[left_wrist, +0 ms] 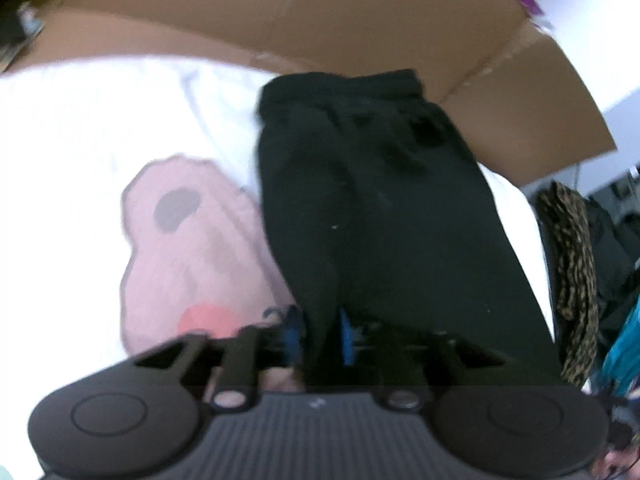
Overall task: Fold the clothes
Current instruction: 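Lower the shorts onto the sheet and open the left gripper off the waistband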
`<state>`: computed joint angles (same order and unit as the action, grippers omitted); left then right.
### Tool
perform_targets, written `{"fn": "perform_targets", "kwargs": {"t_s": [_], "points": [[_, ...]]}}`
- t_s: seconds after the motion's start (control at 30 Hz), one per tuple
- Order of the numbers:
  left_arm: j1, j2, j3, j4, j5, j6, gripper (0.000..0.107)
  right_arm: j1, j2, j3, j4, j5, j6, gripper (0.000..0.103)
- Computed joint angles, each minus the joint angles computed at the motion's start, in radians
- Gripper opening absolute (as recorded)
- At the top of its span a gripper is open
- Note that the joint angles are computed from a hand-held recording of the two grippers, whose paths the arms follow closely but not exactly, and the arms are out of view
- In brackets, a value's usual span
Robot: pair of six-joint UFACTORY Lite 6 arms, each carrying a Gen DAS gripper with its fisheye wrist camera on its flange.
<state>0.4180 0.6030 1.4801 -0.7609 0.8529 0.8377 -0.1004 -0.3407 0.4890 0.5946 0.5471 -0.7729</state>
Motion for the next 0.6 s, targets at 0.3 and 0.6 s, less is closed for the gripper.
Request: {"fn": "perform_targets", "kwargs": {"t_s": [0.3,0.6], "points": [[0.085,-0.252,-0.271,0.066,0.06,0.074,0.039,0.005,-0.086,0.014,-0.132,0.098,0.126,0.022],[0.236,-0.484,-0.517,0.129,0.162,0.167,0.039,0.164,-0.126,0.012,-0.042,0.134,0.136,0.023]]}}
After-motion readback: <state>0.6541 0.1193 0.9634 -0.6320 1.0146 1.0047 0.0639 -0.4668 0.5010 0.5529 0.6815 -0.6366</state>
